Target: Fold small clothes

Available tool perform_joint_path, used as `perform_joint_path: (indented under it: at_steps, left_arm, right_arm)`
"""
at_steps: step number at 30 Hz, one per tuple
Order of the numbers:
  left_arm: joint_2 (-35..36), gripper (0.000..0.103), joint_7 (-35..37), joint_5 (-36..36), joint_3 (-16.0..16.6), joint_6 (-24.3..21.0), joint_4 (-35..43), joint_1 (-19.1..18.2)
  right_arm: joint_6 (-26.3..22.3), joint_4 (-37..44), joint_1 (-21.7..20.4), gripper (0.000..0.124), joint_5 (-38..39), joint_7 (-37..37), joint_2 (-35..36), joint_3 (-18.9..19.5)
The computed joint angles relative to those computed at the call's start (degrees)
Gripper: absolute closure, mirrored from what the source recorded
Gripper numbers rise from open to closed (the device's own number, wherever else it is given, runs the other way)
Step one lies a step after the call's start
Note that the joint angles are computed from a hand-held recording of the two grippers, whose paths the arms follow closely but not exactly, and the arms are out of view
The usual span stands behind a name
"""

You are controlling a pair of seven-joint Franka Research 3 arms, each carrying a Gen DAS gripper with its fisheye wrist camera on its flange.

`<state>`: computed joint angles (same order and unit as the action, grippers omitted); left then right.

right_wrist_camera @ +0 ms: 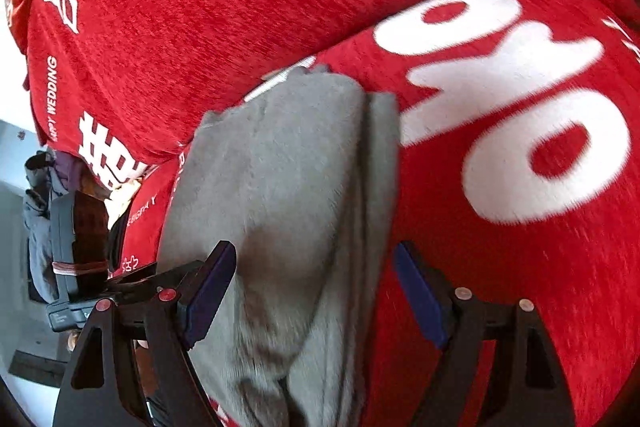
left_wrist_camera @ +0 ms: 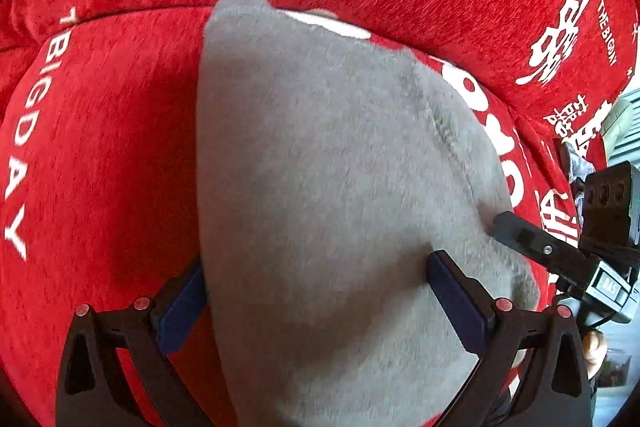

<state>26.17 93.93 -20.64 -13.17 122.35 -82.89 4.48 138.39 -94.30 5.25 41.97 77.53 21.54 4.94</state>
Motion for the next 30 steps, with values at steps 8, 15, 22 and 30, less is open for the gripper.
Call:
perform_joint_path:
  at_steps: [8, 15, 22, 30]
  left_arm:
    - [-2.18, 0.057, 3.36, -0.61, -0.41, 3.58, -2.01, 0.33]
    - [-6.01, 0.061, 3.46, -0.62, 0.5, 3.11, -4.71, 0.18]
    - [-12.71, 0.061, 5.66, -2.91, 2.37, 1.63, -10.97, 1.1]
    - [-22.74, 0.061, 11.31, -6.27, 6.25, 1.13, -21.45, 1.64]
  right_arm:
    - [4.94, -0.3, 2.11, 0.083, -3.52, -0.42, -0.71, 0.6]
    - [8.92, -4.91, 4.6, 0.089, -5.9, 1.17, -6.7, -0.05]
    - [11.44, -9.77, 7.66, 0.09, -9.41, 4.05, -12.0, -0.07]
    - [13.46, -16.14, 11.62, 0.09, -13.66, 7.39, -18.03, 0.71]
